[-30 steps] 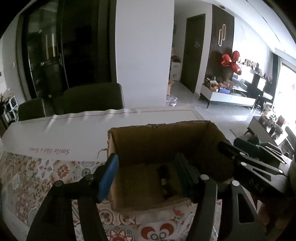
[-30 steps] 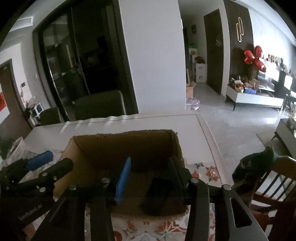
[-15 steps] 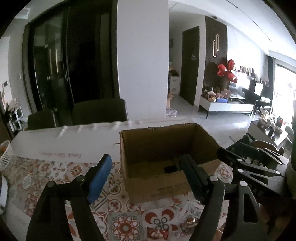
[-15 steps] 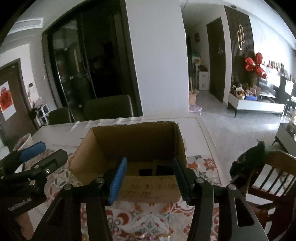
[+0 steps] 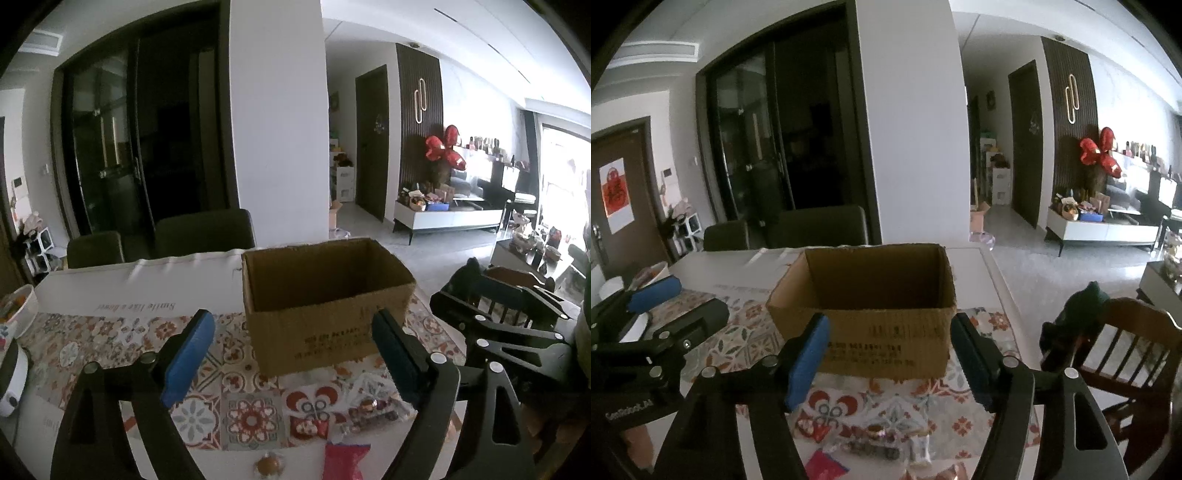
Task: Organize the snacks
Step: 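Withdraw both tools from the box back toward the remaining snacks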
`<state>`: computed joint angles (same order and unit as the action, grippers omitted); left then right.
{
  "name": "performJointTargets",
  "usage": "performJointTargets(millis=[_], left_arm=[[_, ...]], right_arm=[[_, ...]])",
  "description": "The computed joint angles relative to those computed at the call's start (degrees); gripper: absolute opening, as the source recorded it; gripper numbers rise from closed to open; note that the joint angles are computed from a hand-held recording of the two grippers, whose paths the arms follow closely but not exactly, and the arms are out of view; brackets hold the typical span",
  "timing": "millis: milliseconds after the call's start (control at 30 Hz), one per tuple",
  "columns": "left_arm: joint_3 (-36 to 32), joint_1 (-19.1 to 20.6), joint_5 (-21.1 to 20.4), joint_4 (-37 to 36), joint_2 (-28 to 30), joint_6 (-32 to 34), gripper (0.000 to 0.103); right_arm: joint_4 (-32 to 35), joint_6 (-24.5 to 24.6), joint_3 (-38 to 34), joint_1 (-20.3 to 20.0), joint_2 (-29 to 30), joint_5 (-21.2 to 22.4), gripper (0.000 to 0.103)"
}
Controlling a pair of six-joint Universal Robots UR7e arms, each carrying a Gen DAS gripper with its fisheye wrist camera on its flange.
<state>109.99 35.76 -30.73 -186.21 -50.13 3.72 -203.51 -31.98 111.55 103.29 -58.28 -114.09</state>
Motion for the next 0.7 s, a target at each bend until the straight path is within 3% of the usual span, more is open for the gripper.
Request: performJointTargets(millis=[67, 167, 333, 700], left_arm=[[1.42, -0.56, -0.21, 0.65, -0.72, -1.4, 0.088], [3.43, -1.44, 0.35, 0.67, -1.46, -2.95, 0.089], [6.29, -2.82, 1.21, 1.11, -2.32, -5.58, 0.09], [10.83, -4.9, 2.24, 3.5, -3.08, -10.1, 0.092]], right_arm=[[-0.95, 0.21, 1.72, -0.3, -0.88, 0.3, 0.069], [-3.7, -0.11, 4.02, -0.37, -1.45, -0.3, 0.077], [-7.67, -1.73, 7.44, -0.15, -2.34, -1.36, 0.077], [-8.19, 0.68, 13.53, -1.71, -5.47, -1.04, 0.081]])
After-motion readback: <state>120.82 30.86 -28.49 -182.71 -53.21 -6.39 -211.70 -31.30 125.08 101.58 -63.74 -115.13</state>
